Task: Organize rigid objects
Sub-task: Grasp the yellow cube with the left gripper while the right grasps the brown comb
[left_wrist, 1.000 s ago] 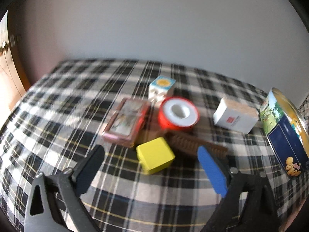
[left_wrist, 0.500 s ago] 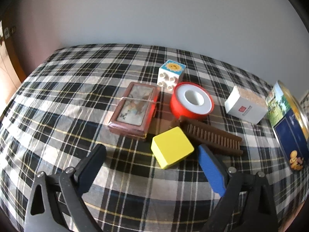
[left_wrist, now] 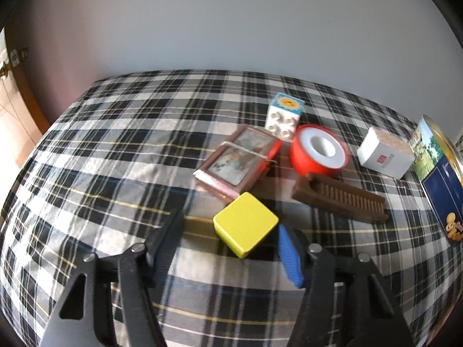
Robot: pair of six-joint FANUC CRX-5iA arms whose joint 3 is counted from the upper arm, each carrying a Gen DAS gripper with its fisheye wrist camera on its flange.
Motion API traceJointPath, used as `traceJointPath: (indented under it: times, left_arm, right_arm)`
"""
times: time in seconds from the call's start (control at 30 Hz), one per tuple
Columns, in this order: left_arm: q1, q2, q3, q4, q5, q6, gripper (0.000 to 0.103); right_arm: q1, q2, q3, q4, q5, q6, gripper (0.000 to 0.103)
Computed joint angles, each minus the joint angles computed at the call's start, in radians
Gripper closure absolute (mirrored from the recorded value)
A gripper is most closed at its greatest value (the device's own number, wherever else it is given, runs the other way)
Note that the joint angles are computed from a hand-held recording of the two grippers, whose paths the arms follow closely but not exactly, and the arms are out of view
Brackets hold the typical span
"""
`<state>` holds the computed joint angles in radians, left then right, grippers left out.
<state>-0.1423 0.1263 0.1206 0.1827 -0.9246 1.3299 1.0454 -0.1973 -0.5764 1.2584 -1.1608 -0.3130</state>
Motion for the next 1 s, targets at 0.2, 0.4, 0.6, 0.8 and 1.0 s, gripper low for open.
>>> traceJointPath:
  times: [0.2,0.4,0.6,0.8,1.0]
  left_arm:
    - [0.01,-0.007,-0.015,0.015,0.016,-0.028,0.068]
    - [0.024,-0.011,-0.03,0.052,0.017,-0.073,0.075]
    - [0.077,-0.01,-0.068,0.183,0.01,-0.189,0.075]
    - [0.067,-0.009,-0.062,0.142,0.026,-0.189,0.075]
    - [0.06,-0.013,-0.059,0.121,0.031,-0.178,0.075]
  right_arm:
    - [-0.016,0.005,0.021,-0.05,0.06,0.062,0.018]
    - [-0.083,0.039,0.096,-0.221,0.238,0.277,0.018]
    - [-0.111,0.147,0.215,-0.306,0.297,0.497,0.018]
    - [-0.123,0.28,0.356,-0.338,0.274,0.709,0.018]
    - [-0.135,0.36,0.487,-0.511,0.213,0.901,0.036]
